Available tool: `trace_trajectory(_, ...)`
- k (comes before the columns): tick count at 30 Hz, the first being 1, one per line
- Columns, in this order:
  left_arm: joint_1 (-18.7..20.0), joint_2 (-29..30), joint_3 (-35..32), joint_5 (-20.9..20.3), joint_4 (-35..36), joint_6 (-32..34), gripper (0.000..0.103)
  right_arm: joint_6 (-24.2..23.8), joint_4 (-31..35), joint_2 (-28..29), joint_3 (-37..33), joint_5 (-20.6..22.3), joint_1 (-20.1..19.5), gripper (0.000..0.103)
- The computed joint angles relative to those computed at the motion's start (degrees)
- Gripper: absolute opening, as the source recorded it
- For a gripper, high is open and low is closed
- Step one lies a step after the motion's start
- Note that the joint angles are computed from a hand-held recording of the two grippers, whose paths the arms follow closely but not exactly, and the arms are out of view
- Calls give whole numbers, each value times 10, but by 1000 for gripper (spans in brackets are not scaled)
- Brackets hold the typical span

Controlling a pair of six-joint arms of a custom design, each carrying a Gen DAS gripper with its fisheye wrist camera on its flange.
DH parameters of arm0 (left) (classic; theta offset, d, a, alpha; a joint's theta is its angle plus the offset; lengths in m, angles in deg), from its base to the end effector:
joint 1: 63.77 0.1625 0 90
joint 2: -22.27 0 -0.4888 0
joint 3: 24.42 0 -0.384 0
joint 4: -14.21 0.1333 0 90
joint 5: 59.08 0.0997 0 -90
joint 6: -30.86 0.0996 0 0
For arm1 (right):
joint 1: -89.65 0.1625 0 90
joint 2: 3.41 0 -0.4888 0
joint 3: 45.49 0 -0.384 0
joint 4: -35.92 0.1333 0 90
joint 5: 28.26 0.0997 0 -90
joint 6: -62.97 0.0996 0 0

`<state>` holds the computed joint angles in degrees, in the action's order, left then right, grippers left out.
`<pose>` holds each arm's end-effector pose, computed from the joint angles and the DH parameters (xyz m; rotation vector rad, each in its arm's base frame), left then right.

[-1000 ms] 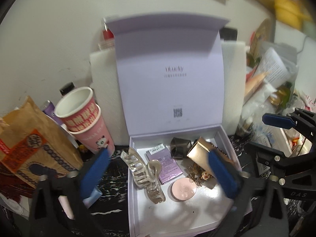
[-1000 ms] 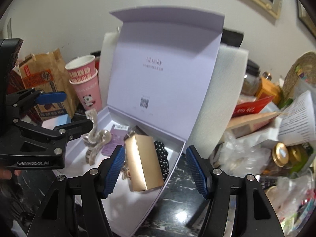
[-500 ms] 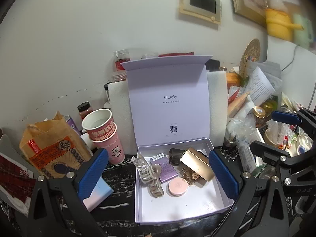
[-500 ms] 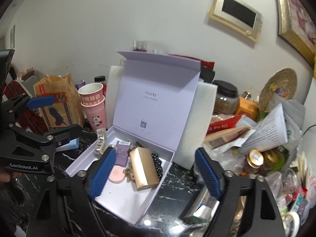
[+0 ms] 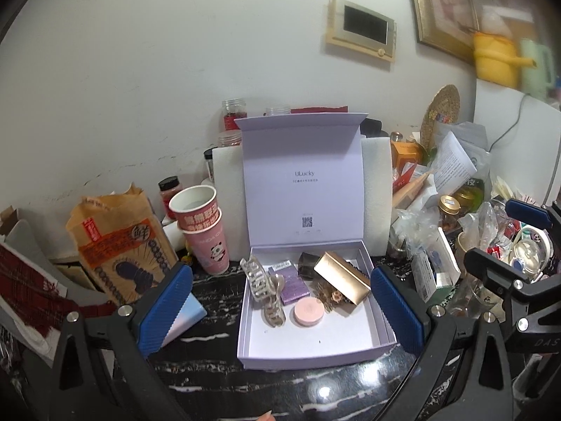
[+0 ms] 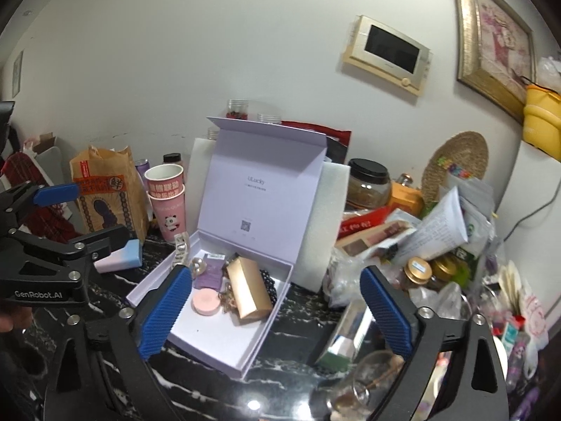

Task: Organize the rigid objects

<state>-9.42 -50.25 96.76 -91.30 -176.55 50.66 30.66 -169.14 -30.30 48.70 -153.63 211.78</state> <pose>-0.1167 -0.5360 0.3865 0.4556 2.0331 -1.1269 0.4424 -0.5621 0.0485 0.9672 -2.1537 1.0338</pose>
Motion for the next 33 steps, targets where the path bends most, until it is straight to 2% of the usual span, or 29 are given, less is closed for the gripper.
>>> trace_trajectory(6, -15, -12, 40, 25, 4, -32, 103, 35, -22, -1, 31, -42, 10, 99)
trace_trajectory(13, -22, -25, 66, 35, 24, -75, 103, 81, -11, -10, 66, -38, 5, 99)
trace_trajectory(17, -17, -25, 74, 39, 37, -103, 103, 75, -16, -9, 74, -40, 4, 99)
trace_trajectory(23, -1, -33, 76, 22, 90, -157, 103, 72, -11, -8, 81, -41, 5, 99)
trace_trajectory(33, 2, -30, 76, 29, 95, -163, 103, 79, 2, -5, 78, -45, 4, 99)
